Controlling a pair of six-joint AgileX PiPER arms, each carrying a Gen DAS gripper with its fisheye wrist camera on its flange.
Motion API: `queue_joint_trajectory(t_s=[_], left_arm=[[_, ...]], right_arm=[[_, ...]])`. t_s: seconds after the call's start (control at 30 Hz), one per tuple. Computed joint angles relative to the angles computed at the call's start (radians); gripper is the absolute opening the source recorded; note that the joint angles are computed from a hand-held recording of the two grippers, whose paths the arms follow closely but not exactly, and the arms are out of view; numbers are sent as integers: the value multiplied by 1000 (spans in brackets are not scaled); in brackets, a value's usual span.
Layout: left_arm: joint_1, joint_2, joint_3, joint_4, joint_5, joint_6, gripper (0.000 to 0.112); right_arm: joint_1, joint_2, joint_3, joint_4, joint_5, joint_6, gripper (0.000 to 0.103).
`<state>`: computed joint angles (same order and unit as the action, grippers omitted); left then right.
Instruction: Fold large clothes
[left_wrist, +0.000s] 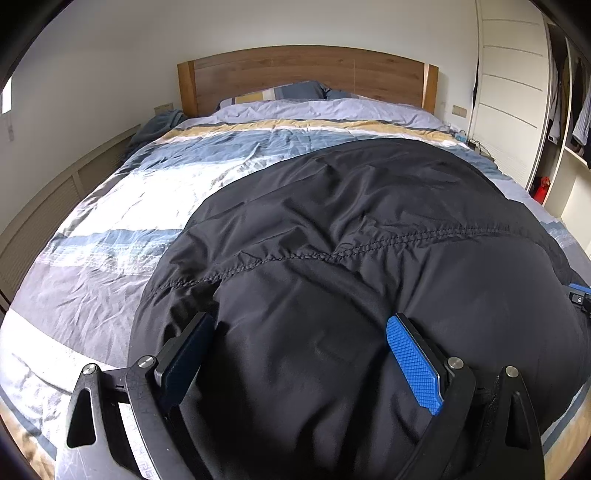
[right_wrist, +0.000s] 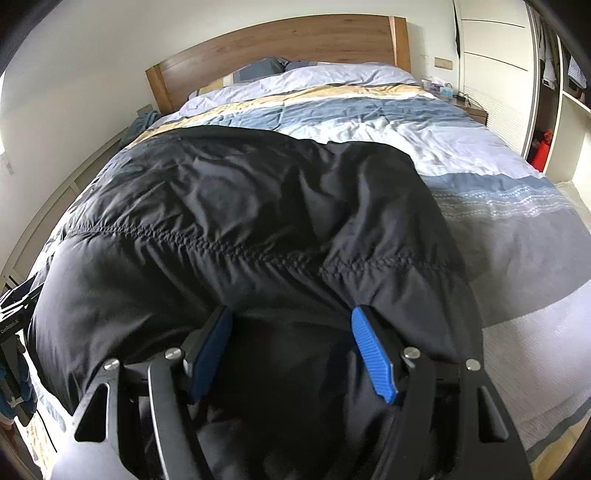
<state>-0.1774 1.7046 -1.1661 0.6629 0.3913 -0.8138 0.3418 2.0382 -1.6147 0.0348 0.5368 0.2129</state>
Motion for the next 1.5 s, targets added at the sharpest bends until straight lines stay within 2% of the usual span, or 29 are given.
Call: queue_joint_trajectory(t_s=[0.13, 0.23, 0.3, 0.43, 0.5, 0.53, 0.57, 0.63, 0.77, 0.83, 0.9, 1.0, 1.07, 1.13, 1.17, 1.23, 1.27, 1.33, 1.37, 1.43, 1.5], left_arm=[[12, -19, 15, -40, 4, 50, 94], [47, -49, 31, -147, -6, 170, 94], [78, -80, 50, -164, -14, 197, 95], [184, -136, 71, -289, -45, 327, 101], [253, -141, 56, -423, -43, 460, 103], [288, -134, 43, -523, -34, 557, 102], [323, -119, 24, -623, -15, 652, 102], [392, -75, -16, -810, 31, 831, 102], [450, 33, -80, -913, 105, 946, 102], [461, 95, -100, -965, 126, 990, 102], [498, 156, -121, -1121, 172, 1116, 103], [561, 240, -139, -1385, 257, 1306, 103], [622, 328, -172, -1573, 382, 1414, 102], [663, 378, -176, -1696, 467, 1474, 102], [672, 386, -176, -1729, 501, 1497, 102], [685, 433, -202, -1813, 646, 1570, 102], [680, 446, -207, -1835, 686, 1586, 102], [655, 431, -190, -1841, 663, 1590, 102], [640, 415, -175, -1841, 632, 1581, 100], [628, 391, -150, -1866, 621, 1591, 79], [615, 342, -118, -1887, 610, 1608, 45]], right_arm=[[-6, -27, 32, -11, 2, 16, 66], [-17, -52, 58, -19, 9, 27, 66], [-30, -76, 78, -34, 12, 42, 66], [-76, -131, 123, -25, -19, 52, 66], [-120, -142, 123, 53, -21, 3, 67], [-142, -138, 115, 90, -10, -18, 73], [-157, -131, 107, 117, -1, -34, 78], [-200, -107, 95, 213, 17, -100, 79], [-286, -27, 73, 418, 70, -225, 79], [-340, 26, 77, 601, 111, -357, 85], [-386, 98, 69, 801, 186, -484, 91], [-432, 187, 84, 1062, 283, -668, 94], [-437, 211, 89, 1139, 311, -731, 95], [-435, 243, 64, 1190, 374, -776, 96], [-427, 267, 38, 1212, 419, -791, 96], [-402, 294, 0, 1226, 449, -803, 99], [-393, 302, -11, 1232, 451, -807, 101], [-378, 299, -9, 1242, 421, -819, 101], [-370, 290, 1, 1245, 399, -824, 101], [-353, 252, 38, 1251, 348, -852, 100], [-334, 221, 53, 1244, 313, -861, 95]])
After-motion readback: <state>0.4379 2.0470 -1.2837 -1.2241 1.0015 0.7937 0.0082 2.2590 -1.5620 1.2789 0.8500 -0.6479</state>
